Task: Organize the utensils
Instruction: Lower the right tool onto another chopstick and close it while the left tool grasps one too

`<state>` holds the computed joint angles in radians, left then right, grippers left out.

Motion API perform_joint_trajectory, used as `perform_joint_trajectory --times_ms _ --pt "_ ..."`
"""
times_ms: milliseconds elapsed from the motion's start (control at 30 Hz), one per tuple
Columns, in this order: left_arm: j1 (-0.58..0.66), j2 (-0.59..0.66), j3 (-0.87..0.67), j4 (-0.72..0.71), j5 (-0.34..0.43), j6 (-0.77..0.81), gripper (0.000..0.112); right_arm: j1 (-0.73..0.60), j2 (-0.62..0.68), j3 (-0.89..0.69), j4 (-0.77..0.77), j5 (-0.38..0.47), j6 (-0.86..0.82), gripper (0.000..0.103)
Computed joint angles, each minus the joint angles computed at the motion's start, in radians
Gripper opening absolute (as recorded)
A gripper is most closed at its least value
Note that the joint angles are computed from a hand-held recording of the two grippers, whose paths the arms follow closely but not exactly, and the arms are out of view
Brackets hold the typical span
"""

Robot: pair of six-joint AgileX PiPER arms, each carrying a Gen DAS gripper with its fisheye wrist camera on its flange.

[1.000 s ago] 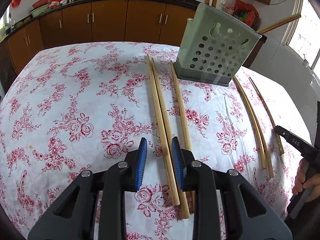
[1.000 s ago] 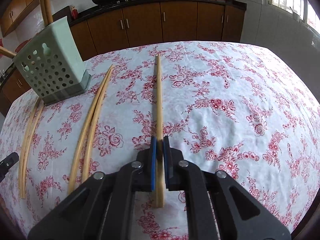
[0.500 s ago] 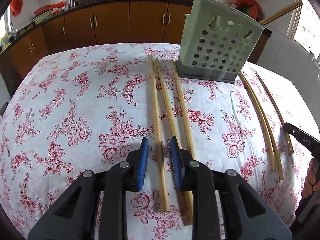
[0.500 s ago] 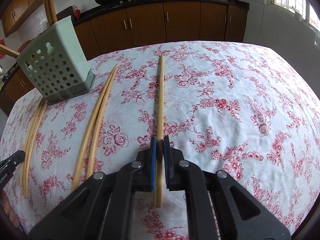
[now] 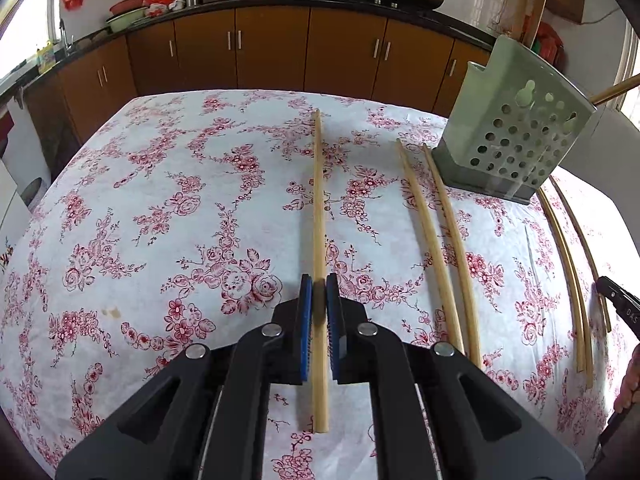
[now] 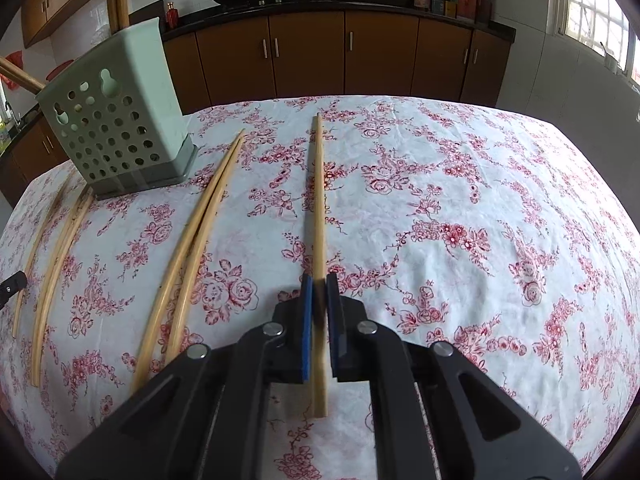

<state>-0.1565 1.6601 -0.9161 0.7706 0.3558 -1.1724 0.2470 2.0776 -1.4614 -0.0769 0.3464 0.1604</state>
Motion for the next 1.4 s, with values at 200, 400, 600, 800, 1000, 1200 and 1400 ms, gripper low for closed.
perform_joint_trajectory --times_ms 200,400,600,800,1000,1200,1400 --pt "0.015 -0.003 0.004 -0.018 -0.027 0.014 0.008 -0.011 0.002 -0.005 0.049 0.002 -0.047 0.008" --pt "0.008 -0.014 0.015 -0.015 -0.03 -0.001 0.009 -0.01 0.004 -0.003 0.044 -0.001 -0.04 0.008" --pt "0.008 -0.014 0.015 -0.015 -0.029 -0.001 0.009 -0.01 0.003 -0.001 0.044 -0.003 -0.039 0.008" --pt "0.009 -0.014 0.016 -0.009 -0.034 -0.004 0.009 -0.011 0.002 0.0 0.063 -0.006 -0.058 0.009" --pt "-0.002 -0.011 0.01 0.007 -0.013 -0.008 0.009 -0.007 -0.005 0.013 0.031 -0.011 -0.029 0.009" --pt "-0.024 -0.024 0.017 0.009 0.016 0.014 0.009 -0.001 -0.04 0.077 0.024 -0.04 -0.017 0.009" --pt "-0.041 -0.043 0.037 0.024 0.03 -0.003 0.008 0.005 -0.058 0.104 0.002 -0.048 0.001 0.008"
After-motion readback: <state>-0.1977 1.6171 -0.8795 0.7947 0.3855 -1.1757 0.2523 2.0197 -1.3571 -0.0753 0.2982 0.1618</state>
